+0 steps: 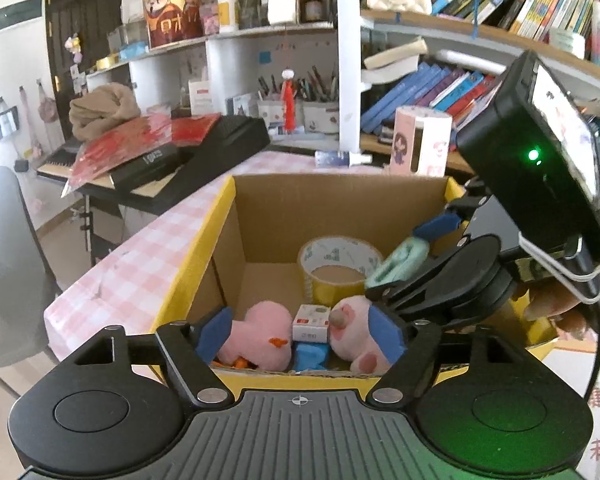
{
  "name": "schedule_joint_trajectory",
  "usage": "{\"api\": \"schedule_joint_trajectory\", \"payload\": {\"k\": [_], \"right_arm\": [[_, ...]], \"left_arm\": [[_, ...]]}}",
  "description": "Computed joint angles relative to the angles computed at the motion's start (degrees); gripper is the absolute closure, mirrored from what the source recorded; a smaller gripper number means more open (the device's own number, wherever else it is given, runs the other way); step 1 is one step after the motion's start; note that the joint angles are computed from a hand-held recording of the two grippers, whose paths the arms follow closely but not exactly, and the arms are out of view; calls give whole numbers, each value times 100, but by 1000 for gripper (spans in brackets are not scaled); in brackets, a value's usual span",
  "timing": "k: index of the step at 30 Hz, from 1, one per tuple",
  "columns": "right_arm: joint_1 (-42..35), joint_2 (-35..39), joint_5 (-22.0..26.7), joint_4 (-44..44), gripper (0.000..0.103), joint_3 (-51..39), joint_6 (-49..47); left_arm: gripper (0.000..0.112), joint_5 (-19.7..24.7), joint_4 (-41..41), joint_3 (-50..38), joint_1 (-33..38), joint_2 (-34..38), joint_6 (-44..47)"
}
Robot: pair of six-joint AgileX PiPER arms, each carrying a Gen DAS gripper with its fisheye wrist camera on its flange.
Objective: Organize objects
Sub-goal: 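Lower both items into the box and open both tools, then lift both open tools out of the box and withdraw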
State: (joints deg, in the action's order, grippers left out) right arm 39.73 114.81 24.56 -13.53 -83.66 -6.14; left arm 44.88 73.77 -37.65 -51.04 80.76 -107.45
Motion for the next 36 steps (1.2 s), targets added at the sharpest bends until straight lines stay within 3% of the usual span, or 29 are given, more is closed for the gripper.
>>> {"api": "schedule_joint_trajectory", "payload": {"k": [4,8,12,17,25,36], "right_arm": [[97,-247,-90,-567,27,302,769],[271,-660,-257,-1471,26,798,1887],[509,-1205,-351,-2893,26,1397,3732],[940,-1951,-13,-4577,26,2082,5995],[2117,-2963,1348,-5825,26,3051,8551],[4107,-3101,3972,-5575,19,3777,10985]], "left_arm": [[27,205,214,200,-243,-274,-241],[27,406,315,426,-497,-613,-458],[24,700,323,677,-819,-1008,-576],[21,1041,255,932,-1212,-1453,-697],[20,1673,-41,1179,-2139,-1955,-622],[18,2300,-694,1425,-3466,-2180,-850]]}}
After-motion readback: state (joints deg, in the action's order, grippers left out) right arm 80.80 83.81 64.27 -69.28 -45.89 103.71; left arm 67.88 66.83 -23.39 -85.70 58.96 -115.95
